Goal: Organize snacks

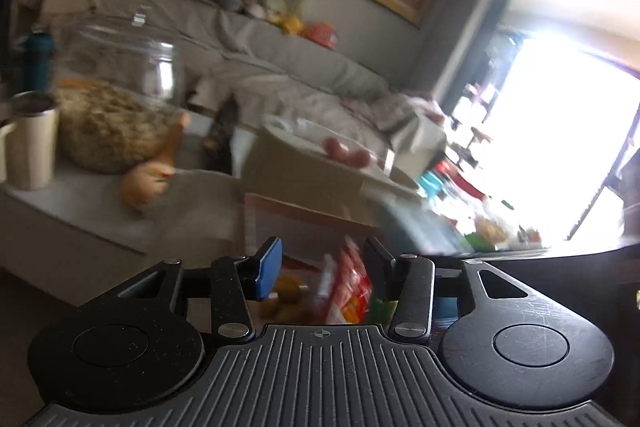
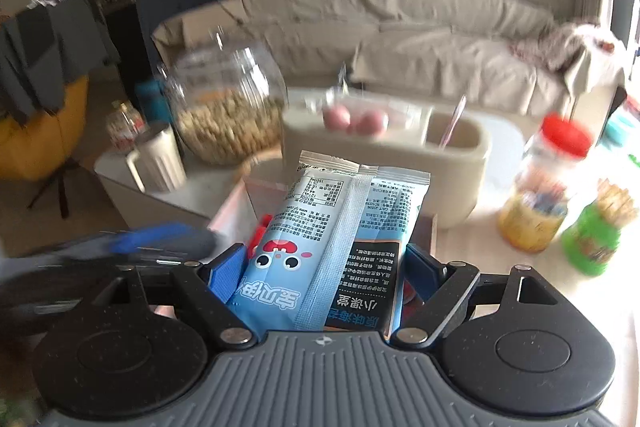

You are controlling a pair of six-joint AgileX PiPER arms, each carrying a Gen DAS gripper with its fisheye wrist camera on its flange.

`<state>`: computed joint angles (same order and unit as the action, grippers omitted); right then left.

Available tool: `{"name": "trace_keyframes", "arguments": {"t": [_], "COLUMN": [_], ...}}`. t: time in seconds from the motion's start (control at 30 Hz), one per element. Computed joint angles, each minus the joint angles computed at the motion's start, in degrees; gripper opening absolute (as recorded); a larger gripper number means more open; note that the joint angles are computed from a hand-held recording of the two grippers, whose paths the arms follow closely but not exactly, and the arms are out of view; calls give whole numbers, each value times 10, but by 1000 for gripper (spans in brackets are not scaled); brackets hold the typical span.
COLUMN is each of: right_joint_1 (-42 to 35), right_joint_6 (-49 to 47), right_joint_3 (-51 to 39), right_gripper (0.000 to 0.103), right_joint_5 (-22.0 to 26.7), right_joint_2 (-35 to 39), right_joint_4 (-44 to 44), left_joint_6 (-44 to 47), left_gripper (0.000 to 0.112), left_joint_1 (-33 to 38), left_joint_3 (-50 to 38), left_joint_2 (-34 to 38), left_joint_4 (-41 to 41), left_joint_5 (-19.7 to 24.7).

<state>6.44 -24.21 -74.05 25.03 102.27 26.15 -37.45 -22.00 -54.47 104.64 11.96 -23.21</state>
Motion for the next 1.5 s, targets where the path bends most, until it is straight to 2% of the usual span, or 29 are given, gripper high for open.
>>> {"name": "trace_keyframes", "arguments": {"t": [0.07,0.17,0.2,0.27,0.37,0.47,0.53,0.6,0.67,0.7,0.8,0.87,0.93,1.0,1.07,1.13,1.23,1.3,1.37,1.43,1.47,1.5], "right_joint_1": [3,20,25,25,7,-31,-50,-43,-27,-29,-49,-54,-45,-43,-64,-89,-126,-150,-156,-128,-126,-134], "right_joint_6": [-19,40,50,27,-70,-239,-289,-258,-179,-162,-178,-197,-208,-283,-387,-411,-312,-250,-186,-78,-45,-35], "right_joint_3": [-22,-58,-56,-38,-27,7,31,44,49,48,70,112,165,231,292,351,419,451,469,483,486,489], "right_gripper": [84,90,93,93,93,93,93,93,93,93,93,93,93,93,93,93,93,94,94,94,94,94], "right_joint_5": [6,-2,-16,-41,-16,25,47,31,4,12,35,6,-56,-107,-93,-62,-2,46,72,72,78,88], "right_joint_2": [42,101,110,109,98,73,50,26,7,1,-26,-64,-109,-166,-235,-314,-438,-516,-573,-617,-631,-643], "right_joint_4": [32,-11,-15,8,95,266,319,280,187,171,207,215,207,275,378,405,308,235,165,71,44,36], "left_joint_6": [4,4,11,31,73,121,145,193,261,289,360,416,476,555,632,727,868,907,929,934,942,947], "left_gripper": [50,50,50,50,50,50,50,50,50,50,50,50,50,50,50,50,50,50,49,30,17,15], "left_joint_1": [5,5,3,-4,-19,-44,-58,-78,-102,-112,-144,-168,-195,-232,-276,-329,-417,-466,-500,-519,-525,-533], "left_joint_3": [40,92,109,140,172,197,209,215,215,214,218,219,220,219,218,210,183,175,171,172,169,165], "left_joint_2": [-19,-44,-52,-69,-86,-107,-125,-148,-168,-177,-201,-214,-225,-234,-244,-252,-253,-251,-254,-259,-260,-260], "left_joint_4": [-23,-34,-40,-61,-117,-182,-213,-266,-333,-362,-443,-501,-563,-650,-731,-832,-994,-1035,-1061,-1070,-1082,-1091], "left_joint_5": [-20,-46,-54,-67,-83,-95,-97,-87,-72,-63,-53,-45,-43,-54,-72,-97,-156,-192,-209,-210,-212,-217]}}
